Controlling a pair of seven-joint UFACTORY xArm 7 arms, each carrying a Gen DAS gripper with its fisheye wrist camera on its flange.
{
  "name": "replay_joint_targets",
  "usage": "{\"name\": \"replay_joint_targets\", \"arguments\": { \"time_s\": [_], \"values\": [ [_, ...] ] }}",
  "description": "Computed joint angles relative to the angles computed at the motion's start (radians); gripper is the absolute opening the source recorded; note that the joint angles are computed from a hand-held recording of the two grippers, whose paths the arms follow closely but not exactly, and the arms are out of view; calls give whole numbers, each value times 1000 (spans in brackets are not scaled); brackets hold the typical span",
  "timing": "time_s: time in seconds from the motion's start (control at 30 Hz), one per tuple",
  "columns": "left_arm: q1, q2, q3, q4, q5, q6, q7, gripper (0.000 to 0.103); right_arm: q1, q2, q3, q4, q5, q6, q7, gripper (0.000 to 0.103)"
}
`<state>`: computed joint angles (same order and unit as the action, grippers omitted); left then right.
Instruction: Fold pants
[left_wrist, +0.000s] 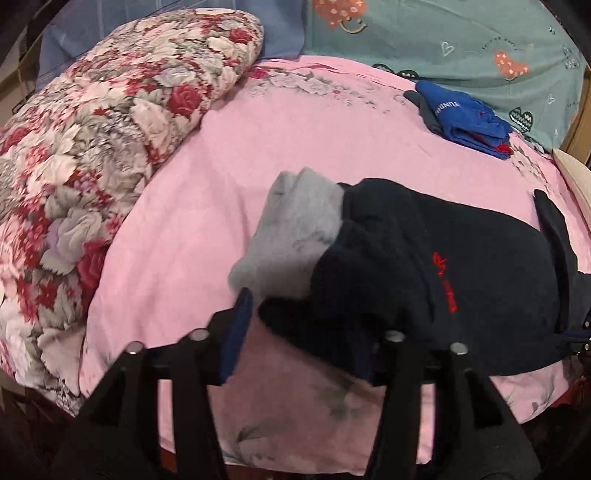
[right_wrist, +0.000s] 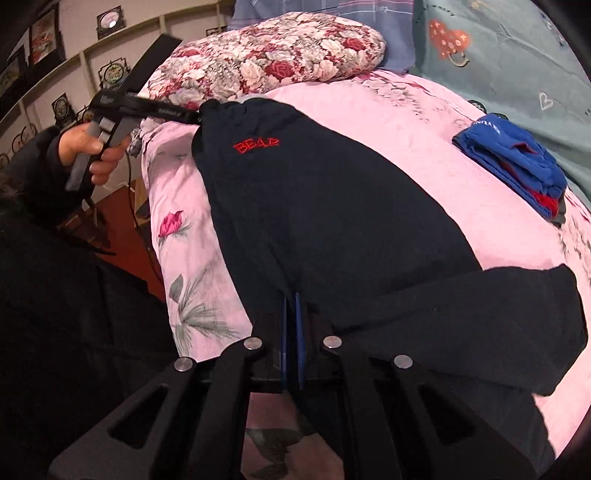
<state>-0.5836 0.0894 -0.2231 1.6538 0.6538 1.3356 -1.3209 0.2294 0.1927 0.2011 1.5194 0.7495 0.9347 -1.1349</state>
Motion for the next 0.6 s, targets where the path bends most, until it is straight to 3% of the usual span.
{"name": "replay_joint_targets", "arguments": {
  "time_s": [0.2,0.33,0.4,0.6],
  "values": [
    [-26,37,-3,77,86,64,1,74,4,-24,1,-35,16,-34,-13,6],
    [-51,86,19,129,91,96,39,80,5,-28,1,-46,37,-32,-38,22],
    [-53,86,29,122,67,72,40,80,10,-29,0,-49,35,-42,-39,23],
    [7,-12,26,-15,-55,-180,-46,80,18,-7,5,-37,38,-71,-32,19]
  ]
}}
